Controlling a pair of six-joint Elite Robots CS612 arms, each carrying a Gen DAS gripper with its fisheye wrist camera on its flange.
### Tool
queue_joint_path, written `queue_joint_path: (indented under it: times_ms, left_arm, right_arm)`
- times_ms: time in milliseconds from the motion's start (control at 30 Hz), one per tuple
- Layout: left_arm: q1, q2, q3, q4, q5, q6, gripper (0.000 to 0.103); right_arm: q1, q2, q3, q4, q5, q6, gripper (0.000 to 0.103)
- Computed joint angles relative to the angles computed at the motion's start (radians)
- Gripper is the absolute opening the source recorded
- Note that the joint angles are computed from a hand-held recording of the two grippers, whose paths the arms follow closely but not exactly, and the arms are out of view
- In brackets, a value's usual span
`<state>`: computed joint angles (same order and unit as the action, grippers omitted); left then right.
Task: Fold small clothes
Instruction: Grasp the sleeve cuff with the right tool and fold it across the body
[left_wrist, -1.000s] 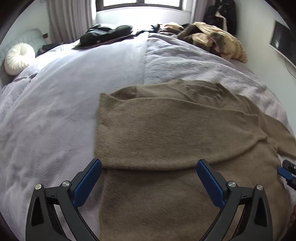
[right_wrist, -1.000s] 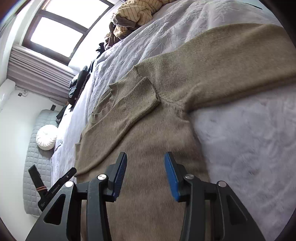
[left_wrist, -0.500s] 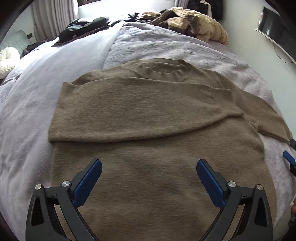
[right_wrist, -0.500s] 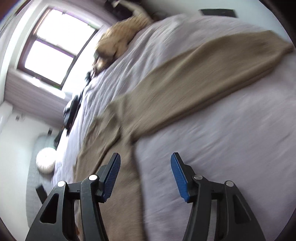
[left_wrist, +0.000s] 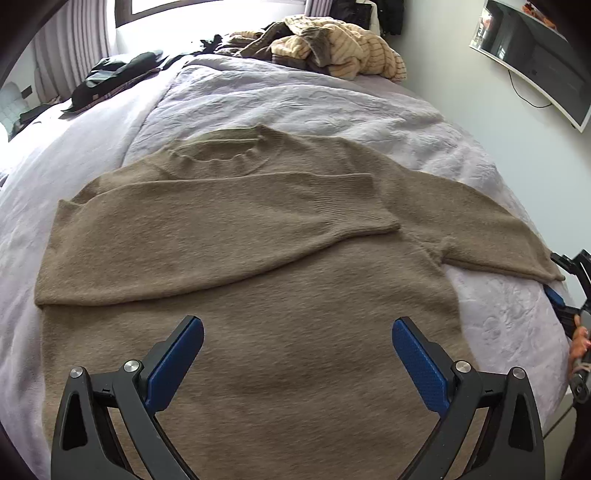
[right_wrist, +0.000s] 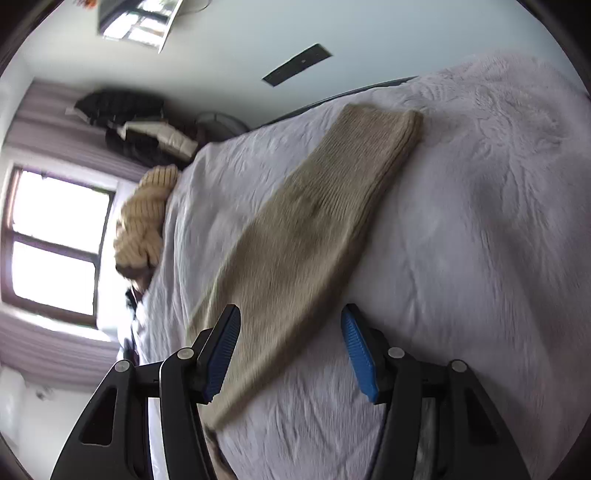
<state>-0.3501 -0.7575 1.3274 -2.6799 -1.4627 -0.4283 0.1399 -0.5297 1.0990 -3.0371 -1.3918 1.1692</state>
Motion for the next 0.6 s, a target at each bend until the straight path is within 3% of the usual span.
queue_joint_path:
  times_ms: [133, 200, 233, 267, 433, 600]
  left_arm:
    - [-0.005, 0.01, -0.019, 0.006, -0.001, 0.0, 0.102]
    - [-0.006, 0.013, -0.025, 0.004, 0.002, -0.003, 0.102]
    - [-0.005, 0.014, -0.026, 0.003, 0.003, -0.005, 0.102]
    - [-0.005, 0.014, -0.026, 0.002, 0.006, -0.007, 0.102]
    - [0.0, 0.009, -0.012, -0.028, 0.046, -0.006, 0.102]
    - [0.021, 0.0, 0.007, -0.046, 0.073, -0.031, 0.102]
  right_arm:
    - [-0.007, 0.034, -0.039, -0.062, 0.025, 0.032, 0.061]
    - [-0.016, 0.056, -0.051, -0.133, 0.063, 0.086, 0.053]
    - [-0.019, 0.063, -0.056, -0.149, 0.081, 0.105, 0.026]
    - [-0.019, 0.073, -0.07, -0.155, 0.098, 0.127, 0.008]
    - [-0.018, 0.105, -0.12, -0.235, 0.154, 0.123, 0.008]
    - [-0.001, 0.172, -0.287, -0.255, 0.276, 0.055, 0.008]
